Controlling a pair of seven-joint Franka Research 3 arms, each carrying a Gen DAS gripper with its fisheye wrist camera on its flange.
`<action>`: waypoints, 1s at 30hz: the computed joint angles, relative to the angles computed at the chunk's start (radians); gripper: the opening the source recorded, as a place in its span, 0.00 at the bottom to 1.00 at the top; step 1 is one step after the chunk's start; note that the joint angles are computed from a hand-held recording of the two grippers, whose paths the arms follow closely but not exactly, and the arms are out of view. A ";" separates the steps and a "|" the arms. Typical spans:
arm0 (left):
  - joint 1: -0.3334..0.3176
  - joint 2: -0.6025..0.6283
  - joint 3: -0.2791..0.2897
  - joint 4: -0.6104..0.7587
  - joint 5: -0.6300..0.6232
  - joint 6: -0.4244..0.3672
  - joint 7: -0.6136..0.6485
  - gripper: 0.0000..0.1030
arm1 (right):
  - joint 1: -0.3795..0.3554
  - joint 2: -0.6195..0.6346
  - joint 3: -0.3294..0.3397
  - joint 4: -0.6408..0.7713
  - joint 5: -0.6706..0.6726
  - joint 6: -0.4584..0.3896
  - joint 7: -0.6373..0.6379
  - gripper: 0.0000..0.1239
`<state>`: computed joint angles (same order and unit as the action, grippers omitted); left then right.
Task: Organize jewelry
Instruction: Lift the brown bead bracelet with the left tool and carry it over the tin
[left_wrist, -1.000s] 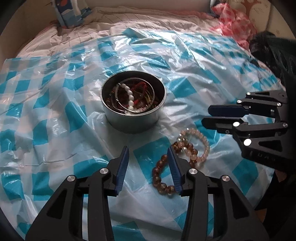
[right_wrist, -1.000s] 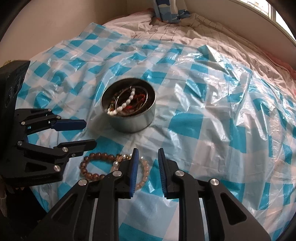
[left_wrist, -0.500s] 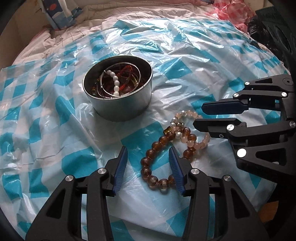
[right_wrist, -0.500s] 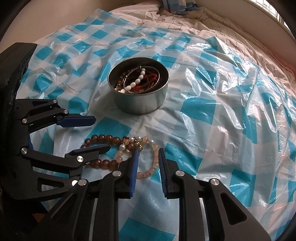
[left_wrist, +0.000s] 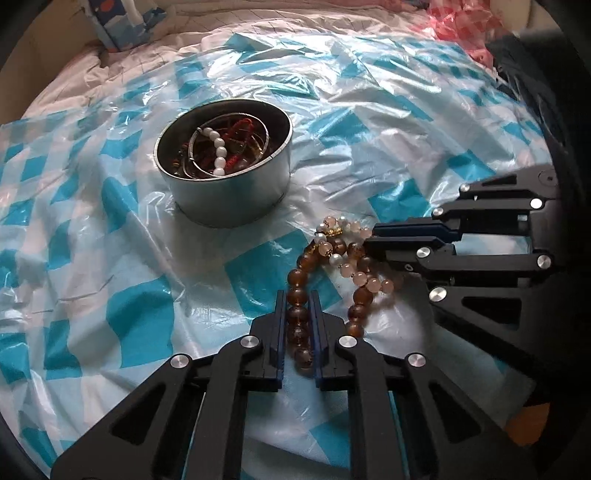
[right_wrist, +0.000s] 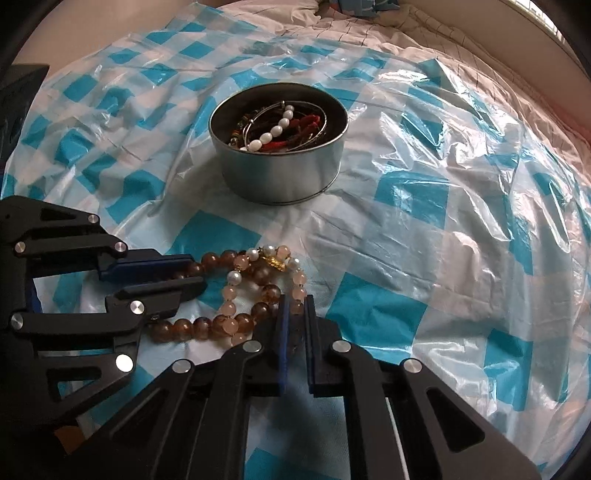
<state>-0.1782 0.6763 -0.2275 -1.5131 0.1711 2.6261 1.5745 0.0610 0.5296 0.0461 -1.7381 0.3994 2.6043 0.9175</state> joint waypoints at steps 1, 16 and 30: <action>0.008 -0.008 -0.005 -0.009 -0.008 0.011 0.002 0.10 | -0.018 0.000 0.013 0.007 0.026 -0.019 -0.008 0.07; 0.167 -0.085 -0.154 -0.109 -0.225 0.192 0.147 0.10 | -0.165 -0.041 0.079 0.068 0.481 -0.204 -0.163 0.07; 0.216 -0.090 -0.216 -0.121 -0.277 0.367 0.093 0.10 | -0.152 -0.084 0.077 0.058 0.696 -0.180 -0.320 0.07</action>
<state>0.0381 0.5866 -0.4435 -1.6340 -0.1063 2.9934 1.6678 -0.0914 0.4453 0.1227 -1.6800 1.0958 2.4238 0.5975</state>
